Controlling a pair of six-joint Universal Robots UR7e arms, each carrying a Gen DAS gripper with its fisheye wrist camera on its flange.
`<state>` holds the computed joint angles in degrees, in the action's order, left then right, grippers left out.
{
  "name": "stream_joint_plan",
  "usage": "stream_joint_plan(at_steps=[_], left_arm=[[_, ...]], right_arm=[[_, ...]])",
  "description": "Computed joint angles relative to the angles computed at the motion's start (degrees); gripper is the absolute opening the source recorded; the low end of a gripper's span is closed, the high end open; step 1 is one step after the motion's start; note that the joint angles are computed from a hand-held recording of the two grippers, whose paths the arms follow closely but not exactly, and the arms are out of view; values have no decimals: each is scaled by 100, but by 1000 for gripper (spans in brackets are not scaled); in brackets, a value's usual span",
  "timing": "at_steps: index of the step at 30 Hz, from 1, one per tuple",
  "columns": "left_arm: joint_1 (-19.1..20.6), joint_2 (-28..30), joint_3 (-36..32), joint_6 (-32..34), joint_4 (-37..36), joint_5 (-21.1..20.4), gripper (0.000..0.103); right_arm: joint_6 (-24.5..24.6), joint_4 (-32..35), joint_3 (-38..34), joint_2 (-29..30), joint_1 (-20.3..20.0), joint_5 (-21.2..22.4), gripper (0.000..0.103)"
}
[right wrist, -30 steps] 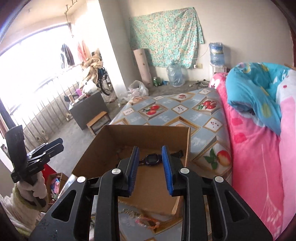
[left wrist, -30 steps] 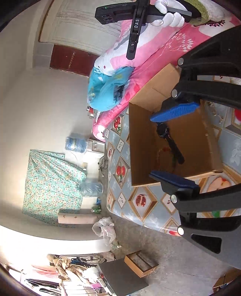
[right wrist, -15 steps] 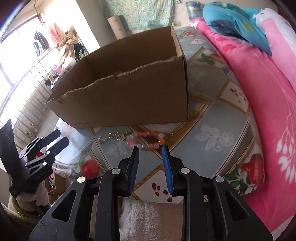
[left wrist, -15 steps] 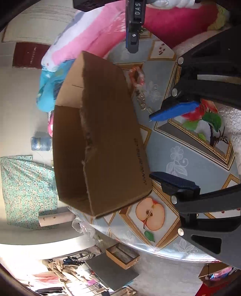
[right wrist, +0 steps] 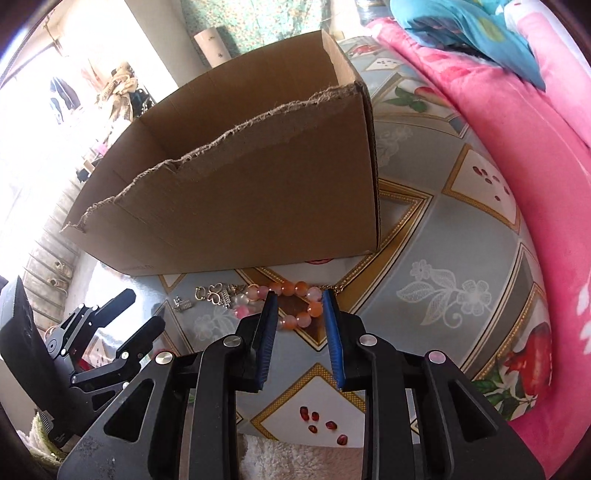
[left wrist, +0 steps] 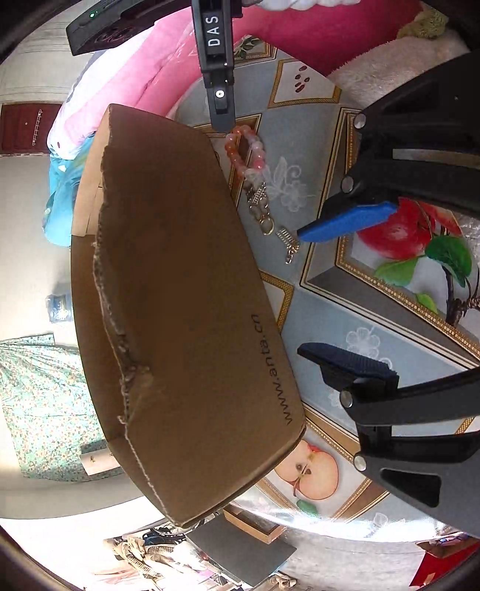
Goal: Organize jewelry
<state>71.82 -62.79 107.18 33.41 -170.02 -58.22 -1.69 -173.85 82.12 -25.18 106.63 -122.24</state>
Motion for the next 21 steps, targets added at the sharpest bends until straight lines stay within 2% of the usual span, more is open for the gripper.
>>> stream_joint_plan(at_steps=[6, 9, 16, 21], left_arm=[[28, 60, -18, -13, -12, -18, 55], [56, 56, -15, -34, 2, -49, 55], [152, -33, -11, -47, 14, -167, 55], [185, -96, 9, -66, -5, -234, 55]], right_arm=[[29, 414, -379, 261, 95, -513, 13], [76, 496, -461, 302, 110, -597, 8], [225, 276, -291, 122, 152, -240, 7], [96, 90, -244, 32, 278, -12, 7]])
